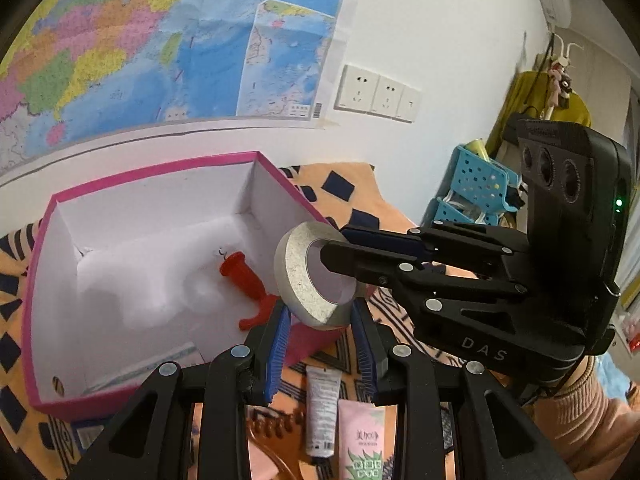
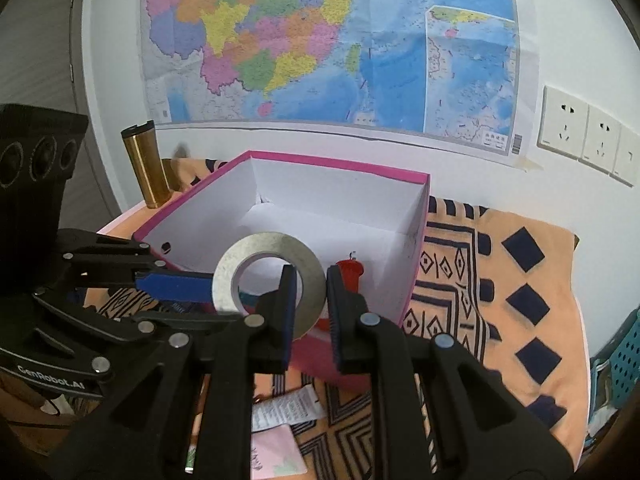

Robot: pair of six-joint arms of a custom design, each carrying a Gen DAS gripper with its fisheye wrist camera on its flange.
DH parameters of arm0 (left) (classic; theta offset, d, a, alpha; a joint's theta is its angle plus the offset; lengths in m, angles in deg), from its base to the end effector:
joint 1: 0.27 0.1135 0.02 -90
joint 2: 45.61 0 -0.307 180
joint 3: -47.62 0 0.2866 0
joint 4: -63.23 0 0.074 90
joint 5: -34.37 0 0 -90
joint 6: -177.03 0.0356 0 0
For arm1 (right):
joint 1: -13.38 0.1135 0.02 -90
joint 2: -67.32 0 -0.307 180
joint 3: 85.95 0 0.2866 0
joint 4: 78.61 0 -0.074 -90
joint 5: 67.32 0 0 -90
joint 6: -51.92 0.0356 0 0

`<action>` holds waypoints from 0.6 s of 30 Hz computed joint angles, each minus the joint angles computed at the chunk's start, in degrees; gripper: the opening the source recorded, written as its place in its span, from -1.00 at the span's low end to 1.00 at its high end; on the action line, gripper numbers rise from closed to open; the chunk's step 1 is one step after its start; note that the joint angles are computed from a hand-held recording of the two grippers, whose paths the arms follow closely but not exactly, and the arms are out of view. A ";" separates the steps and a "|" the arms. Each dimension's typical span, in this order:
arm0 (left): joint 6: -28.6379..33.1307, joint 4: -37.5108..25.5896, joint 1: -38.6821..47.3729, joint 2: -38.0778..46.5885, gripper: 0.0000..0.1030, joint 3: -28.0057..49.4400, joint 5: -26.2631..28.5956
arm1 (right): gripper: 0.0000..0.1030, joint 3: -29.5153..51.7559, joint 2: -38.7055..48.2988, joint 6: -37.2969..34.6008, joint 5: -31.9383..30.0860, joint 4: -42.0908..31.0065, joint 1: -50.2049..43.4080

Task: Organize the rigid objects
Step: 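Carry the white tape roll into the pink box and release it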

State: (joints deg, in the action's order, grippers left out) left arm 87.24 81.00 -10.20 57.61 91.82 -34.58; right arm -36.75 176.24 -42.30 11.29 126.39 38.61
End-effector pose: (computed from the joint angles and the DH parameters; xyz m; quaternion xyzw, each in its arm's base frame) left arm 0.3114 -0.0675 0.0960 0.1542 0.8854 -0.2002 0.3902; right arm 0.3168 0.1571 0.0944 -0.2686 0.8409 0.1706 0.4379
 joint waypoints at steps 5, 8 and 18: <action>-0.10 -2.55 -0.11 1.24 -0.40 2.92 -0.83 | -0.67 3.11 0.96 -0.66 -0.30 -3.19 -0.75; 0.08 -4.02 -0.53 2.71 -0.40 4.98 -2.16 | -0.67 4.67 1.91 -0.86 -0.34 -4.39 -1.19; -0.22 -7.50 -0.91 7.59 -0.40 9.73 -4.08 | -0.67 9.78 6.10 -2.06 0.57 -9.41 -1.74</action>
